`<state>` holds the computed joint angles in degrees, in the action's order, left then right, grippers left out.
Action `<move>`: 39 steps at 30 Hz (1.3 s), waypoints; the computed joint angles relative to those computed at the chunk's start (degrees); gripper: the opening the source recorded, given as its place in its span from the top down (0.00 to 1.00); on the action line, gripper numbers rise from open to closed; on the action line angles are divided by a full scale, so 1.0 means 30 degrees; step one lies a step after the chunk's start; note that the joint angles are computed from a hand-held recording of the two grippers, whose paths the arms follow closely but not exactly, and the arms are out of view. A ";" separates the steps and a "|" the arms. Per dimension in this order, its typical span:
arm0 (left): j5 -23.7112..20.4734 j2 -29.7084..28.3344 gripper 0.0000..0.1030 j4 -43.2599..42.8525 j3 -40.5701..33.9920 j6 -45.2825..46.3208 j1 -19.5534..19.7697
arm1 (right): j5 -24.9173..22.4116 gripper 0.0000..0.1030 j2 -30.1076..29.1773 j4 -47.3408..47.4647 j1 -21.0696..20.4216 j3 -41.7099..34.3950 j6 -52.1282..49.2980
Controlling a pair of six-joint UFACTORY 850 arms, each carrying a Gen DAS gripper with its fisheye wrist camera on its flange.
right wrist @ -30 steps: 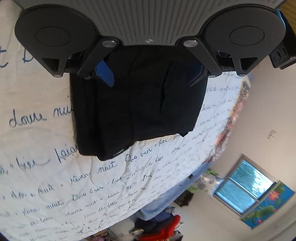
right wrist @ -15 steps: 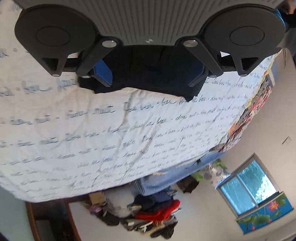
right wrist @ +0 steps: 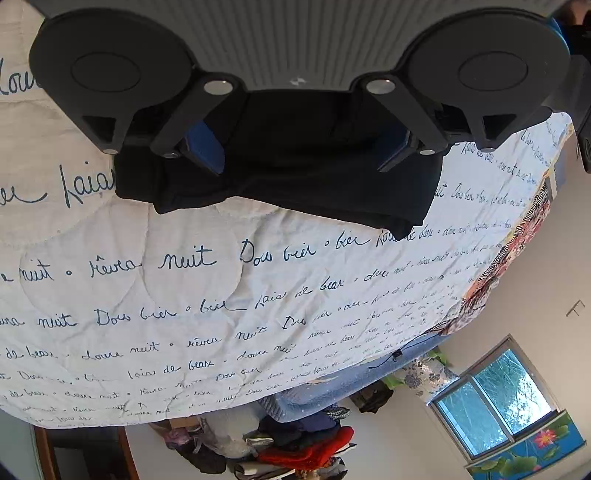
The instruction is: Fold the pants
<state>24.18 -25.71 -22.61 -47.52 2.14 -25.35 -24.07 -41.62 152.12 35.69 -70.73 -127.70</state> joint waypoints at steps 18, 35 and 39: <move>0.1921 0.2134 0.10 -0.1162 0.2930 0.0703 -0.1421 | -0.2323 0.03 0.3305 0.7482 0.1252 0.5669 -0.6138; 0.3937 0.0330 0.01 0.1875 0.2230 -0.1154 -0.0100 | -0.5066 0.03 -0.0631 -0.1192 -0.1106 0.0986 0.4568; 0.3705 0.1776 0.10 0.1708 0.3009 -0.2375 -0.0024 | -0.4912 0.03 0.0841 -0.0561 -0.1121 0.2300 0.5175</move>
